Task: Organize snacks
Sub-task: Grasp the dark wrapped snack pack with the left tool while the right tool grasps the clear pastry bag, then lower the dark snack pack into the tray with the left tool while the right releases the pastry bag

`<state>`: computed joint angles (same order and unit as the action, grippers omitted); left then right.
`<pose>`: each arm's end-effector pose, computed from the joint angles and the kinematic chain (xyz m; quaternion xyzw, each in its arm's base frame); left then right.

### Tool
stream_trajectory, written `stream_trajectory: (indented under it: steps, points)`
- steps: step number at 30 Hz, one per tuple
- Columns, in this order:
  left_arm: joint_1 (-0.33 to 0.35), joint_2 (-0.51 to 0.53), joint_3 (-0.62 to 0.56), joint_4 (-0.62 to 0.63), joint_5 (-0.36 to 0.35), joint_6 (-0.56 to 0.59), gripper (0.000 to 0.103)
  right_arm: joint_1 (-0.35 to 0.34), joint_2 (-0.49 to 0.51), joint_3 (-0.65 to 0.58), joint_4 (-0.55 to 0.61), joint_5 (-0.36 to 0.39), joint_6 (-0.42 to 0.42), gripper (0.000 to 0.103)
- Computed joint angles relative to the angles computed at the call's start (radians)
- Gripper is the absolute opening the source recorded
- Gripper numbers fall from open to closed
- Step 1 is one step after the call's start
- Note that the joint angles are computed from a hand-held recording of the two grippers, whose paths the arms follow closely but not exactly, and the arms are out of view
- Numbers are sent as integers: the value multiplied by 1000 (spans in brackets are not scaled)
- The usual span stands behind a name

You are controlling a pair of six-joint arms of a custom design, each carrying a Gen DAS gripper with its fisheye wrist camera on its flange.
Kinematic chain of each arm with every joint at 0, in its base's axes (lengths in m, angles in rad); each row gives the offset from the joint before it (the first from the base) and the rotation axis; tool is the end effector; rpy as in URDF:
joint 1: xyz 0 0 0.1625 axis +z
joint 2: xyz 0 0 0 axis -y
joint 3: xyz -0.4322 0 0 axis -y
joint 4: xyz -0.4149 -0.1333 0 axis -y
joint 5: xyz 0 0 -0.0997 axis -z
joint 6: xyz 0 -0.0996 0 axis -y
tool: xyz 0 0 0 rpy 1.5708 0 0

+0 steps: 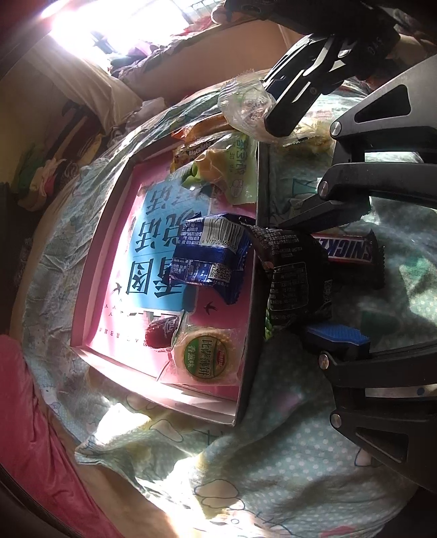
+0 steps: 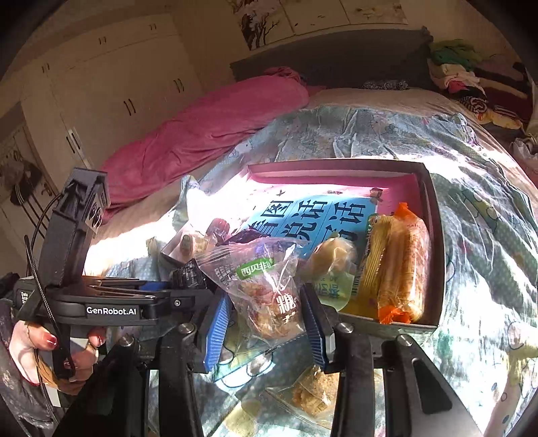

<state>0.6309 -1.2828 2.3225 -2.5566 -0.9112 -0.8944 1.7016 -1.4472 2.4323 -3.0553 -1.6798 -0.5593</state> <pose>-0.2311 -0.4095 0.1352 0.0302 0.9453 -0.2415 0.2171 0.1759 -0.3980 0.2065 0.3146 -0.9151 0.2299 0.1040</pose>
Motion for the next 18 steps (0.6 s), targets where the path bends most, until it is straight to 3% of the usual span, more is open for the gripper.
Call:
stream_trajectory:
  steps: [9,18]
  points:
    - [-43,-61,-7,42,80,1,49,-20,-28,3,-69,29,38,39]
    - [-16,-22,-49,75,128,28,49,-35,-4,-12,-121,3,62,39]
